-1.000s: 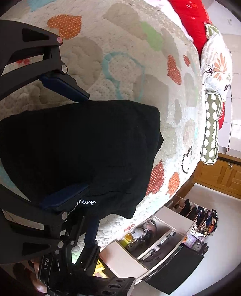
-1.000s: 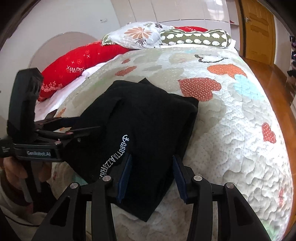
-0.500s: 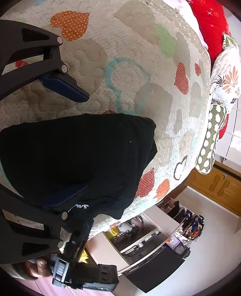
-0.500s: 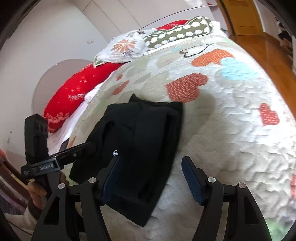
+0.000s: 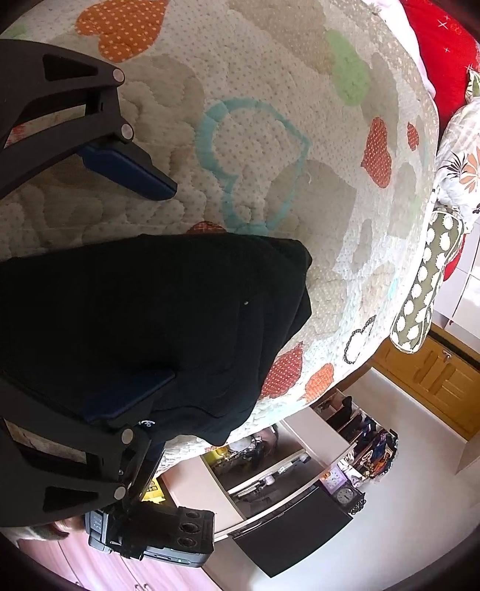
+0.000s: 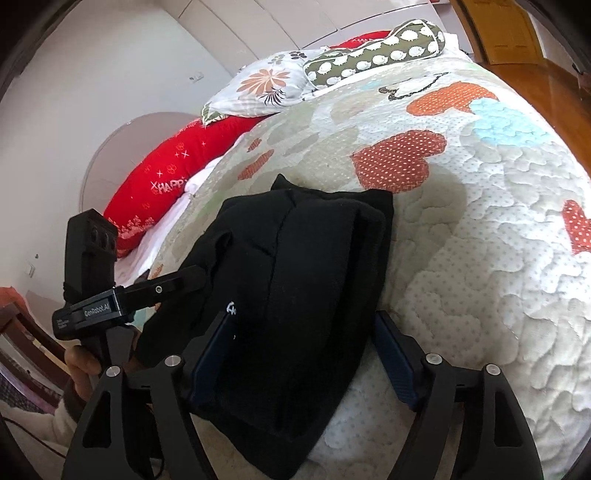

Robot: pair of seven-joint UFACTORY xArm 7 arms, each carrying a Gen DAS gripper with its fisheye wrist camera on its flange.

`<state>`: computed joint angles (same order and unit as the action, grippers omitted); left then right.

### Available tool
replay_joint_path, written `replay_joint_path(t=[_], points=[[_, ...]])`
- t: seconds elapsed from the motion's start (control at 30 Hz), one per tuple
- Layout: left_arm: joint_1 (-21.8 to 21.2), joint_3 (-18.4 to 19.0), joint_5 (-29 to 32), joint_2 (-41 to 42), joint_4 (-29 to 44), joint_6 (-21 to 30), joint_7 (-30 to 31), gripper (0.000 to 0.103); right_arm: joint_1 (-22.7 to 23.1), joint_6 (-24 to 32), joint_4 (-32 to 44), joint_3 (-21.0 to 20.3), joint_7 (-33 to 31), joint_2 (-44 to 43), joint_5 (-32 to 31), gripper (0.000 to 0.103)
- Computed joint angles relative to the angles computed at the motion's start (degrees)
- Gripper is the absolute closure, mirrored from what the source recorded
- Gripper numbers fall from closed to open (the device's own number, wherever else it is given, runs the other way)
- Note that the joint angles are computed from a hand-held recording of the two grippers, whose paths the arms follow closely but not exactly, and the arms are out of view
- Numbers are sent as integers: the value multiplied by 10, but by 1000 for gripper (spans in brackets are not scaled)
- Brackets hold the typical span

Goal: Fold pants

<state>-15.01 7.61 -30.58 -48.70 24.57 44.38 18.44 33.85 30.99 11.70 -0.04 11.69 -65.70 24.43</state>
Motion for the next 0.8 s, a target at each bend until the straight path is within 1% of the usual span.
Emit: replay_joint_path(t=[0.1,0.23,0.27,0.3,0.37,0.4,0.43,0.47,0.53,0.6,0.7,0.8], points=[[-3,3,-2,10,5,-1,5,7,8,-17,-1,-3,-7,10,3,20],[-3,0,-3,17,7,-2,6,4,13,-31,0,6,-7,22,-3,18],[-3,-2,-3,18,6,-3,5,3,14,-37,1,7,-7,28,-4,16],[-3,-5,-2,17,5,-6,5,3,13,-40,3,13,-3,32,-7,17],[-6,-9,0,14,2,-11,8,5,-1,-48,5,41,24,39,-18,33],[-11,-6,0,13,2,-8,15,14,-1,-48,7,47,32,43,-24,46],[-17,-1,-2,13,3,-3,22,22,0,-50,8,53,39,45,-30,50],[-28,12,-13,13,6,8,34,36,-1,-50,8,56,45,42,-36,54],[-21,6,-14,6,5,9,32,41,2,-50,12,54,53,37,-44,63],[-17,7,-15,-1,9,18,32,53,9,-52,20,48,52,29,-51,69],[-12,14,-16,-7,28,33,38,59,24,-60,52,41,33,46,-61,69],[-1,9,-6,-10,43,15,44,59,28,-83,89,40,16,95,-69,70]])
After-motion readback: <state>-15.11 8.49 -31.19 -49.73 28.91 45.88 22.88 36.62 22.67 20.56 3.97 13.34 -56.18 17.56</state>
